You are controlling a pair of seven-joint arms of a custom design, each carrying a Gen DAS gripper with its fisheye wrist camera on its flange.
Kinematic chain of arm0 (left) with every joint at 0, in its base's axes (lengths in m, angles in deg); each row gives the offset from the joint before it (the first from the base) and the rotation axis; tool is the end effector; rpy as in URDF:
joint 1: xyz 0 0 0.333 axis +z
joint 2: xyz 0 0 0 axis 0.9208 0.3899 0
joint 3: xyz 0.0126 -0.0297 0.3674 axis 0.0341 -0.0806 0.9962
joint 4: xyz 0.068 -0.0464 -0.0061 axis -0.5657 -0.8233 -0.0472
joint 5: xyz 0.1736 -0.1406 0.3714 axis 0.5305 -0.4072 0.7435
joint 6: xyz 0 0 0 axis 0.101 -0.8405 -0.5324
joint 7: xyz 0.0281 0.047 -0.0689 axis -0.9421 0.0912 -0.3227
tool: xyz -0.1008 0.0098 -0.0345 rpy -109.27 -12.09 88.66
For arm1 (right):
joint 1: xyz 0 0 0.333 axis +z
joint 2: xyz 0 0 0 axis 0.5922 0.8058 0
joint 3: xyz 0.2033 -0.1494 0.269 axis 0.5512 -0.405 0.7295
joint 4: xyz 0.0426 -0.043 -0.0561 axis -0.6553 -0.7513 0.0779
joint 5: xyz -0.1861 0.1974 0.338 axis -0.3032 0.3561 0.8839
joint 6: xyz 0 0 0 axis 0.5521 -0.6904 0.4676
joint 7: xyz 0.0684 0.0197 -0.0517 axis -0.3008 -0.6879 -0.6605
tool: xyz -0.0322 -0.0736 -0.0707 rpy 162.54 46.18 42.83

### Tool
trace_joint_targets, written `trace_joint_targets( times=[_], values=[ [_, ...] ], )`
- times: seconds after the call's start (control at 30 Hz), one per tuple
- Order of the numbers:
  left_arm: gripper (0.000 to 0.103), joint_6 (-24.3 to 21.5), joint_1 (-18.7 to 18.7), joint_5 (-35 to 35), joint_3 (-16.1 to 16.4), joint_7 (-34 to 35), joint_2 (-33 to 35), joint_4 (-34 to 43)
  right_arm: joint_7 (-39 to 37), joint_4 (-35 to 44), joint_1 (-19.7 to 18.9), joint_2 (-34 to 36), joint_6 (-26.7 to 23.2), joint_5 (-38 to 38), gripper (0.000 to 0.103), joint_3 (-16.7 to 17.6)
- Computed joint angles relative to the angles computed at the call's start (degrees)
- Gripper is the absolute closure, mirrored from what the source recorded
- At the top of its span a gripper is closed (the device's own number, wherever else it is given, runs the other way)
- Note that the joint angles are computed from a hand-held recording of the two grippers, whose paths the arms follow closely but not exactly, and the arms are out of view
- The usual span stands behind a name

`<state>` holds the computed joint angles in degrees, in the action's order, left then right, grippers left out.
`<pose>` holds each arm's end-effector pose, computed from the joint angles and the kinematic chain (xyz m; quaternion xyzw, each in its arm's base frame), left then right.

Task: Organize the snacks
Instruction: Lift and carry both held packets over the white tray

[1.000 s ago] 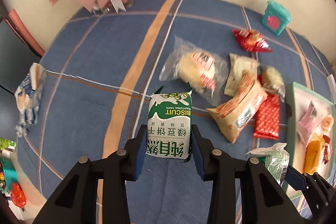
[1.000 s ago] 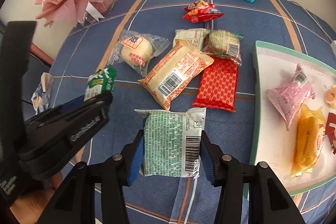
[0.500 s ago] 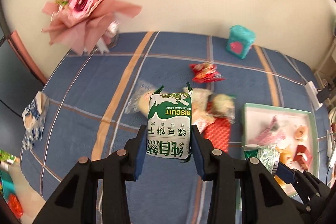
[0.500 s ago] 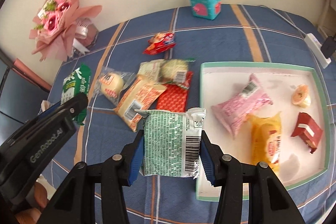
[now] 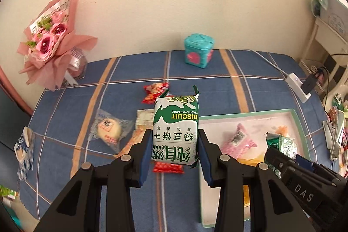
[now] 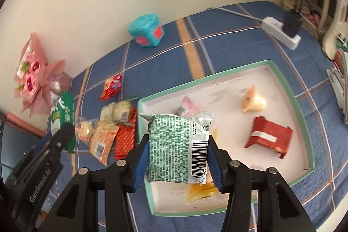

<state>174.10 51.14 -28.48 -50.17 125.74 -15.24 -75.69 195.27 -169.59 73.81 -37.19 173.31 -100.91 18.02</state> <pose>0.4813 -0.3291 0.6458 -0.5988 0.7346 -0.2217 0.2294 0.4568 0.5019 0.6053 -0.5276 0.8047 -0.0700 0.2632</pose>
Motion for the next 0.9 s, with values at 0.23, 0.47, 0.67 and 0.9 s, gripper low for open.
trace_joint_targets(
  times=[0.23,0.47,0.67,0.9],
  values=[
    [0.062,0.74,-1.92,0.55,-1.06,1.30,2.48,1.96,3.81,-6.53,-2.23,-5.21,1.13,-0.27,0.051,0.07],
    [0.062,0.98,-3.28,0.46,-0.52,2.55,6.40,3.42,5.79,-10.52,-4.81,-6.95,3.29,-1.10,0.051,0.60],
    [0.062,2.20,-3.77,1.70,0.57,1.89,9.74,4.03,4.84,-11.48,-5.85,-5.53,5.50,0.49,0.051,0.23],
    [0.062,4.46,-4.11,4.26,1.68,0.07,12.39,4.83,4.52,-11.82,-5.91,-4.74,7.03,0.72,0.051,-0.17]
  ],
)
